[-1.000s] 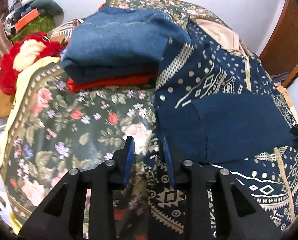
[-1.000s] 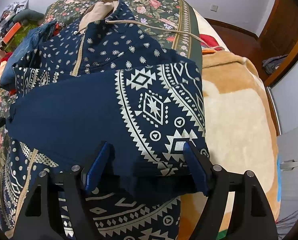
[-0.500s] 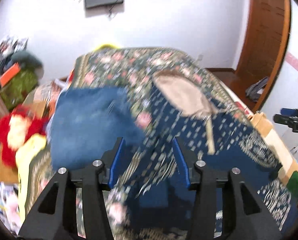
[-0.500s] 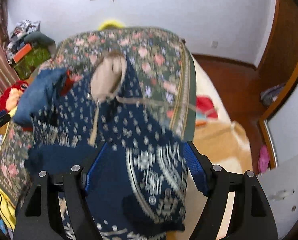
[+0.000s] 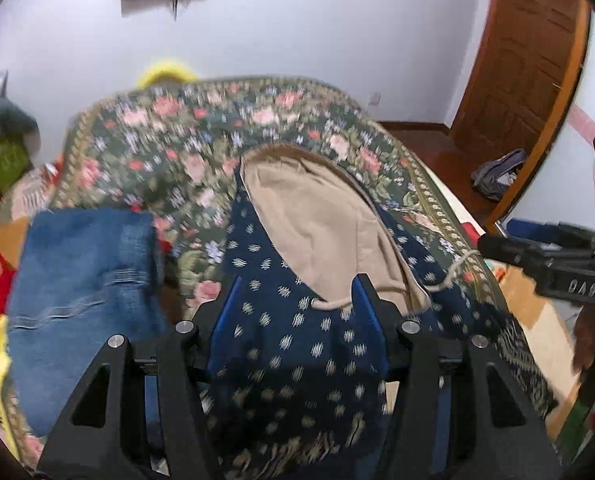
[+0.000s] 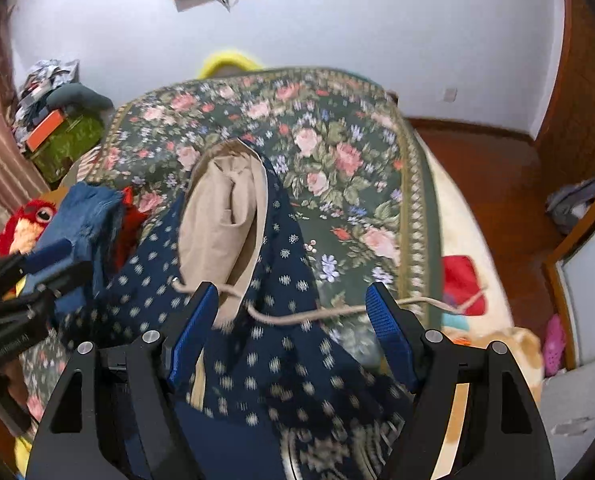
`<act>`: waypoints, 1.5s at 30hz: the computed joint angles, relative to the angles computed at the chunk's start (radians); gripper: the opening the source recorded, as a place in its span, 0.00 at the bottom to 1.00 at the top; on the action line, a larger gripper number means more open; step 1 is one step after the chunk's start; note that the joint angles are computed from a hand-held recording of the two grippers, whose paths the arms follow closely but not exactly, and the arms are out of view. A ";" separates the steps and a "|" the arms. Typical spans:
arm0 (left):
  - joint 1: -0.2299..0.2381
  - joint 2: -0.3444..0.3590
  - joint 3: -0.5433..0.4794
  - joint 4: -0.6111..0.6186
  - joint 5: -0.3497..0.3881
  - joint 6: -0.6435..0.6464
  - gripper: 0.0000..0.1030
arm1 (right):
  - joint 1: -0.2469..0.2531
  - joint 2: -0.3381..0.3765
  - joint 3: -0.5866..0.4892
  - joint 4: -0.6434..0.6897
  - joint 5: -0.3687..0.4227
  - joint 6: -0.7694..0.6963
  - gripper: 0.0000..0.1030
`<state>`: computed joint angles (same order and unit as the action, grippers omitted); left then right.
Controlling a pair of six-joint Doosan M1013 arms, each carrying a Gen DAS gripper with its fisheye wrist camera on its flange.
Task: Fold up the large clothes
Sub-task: 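Grasp the jacket near the beige hood with both tools and lift it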
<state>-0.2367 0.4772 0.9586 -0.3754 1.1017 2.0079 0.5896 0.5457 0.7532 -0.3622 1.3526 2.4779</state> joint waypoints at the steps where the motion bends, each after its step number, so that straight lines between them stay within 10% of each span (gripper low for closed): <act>1: -0.003 0.016 -0.016 0.003 0.011 -0.019 0.54 | -0.008 0.011 -0.008 0.013 0.004 0.000 0.71; 16: -0.034 0.210 -0.206 0.109 0.128 -0.256 0.54 | -0.083 0.100 -0.026 0.171 -0.029 0.059 0.70; 19: -0.030 0.187 -0.155 0.084 0.075 -0.241 0.46 | -0.074 0.105 -0.035 0.152 -0.045 0.007 0.41; 23: -0.035 0.161 -0.125 0.099 0.056 -0.197 0.10 | -0.064 0.119 -0.074 0.155 -0.023 -0.027 0.10; 45: 0.047 -0.176 0.186 -0.130 0.007 0.218 0.04 | 0.093 -0.107 0.119 0.047 -0.118 -0.052 0.09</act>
<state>-0.1894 0.3015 1.1447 -0.5057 1.1083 2.2264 0.6831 0.4390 0.8725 -0.3151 1.2349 2.4256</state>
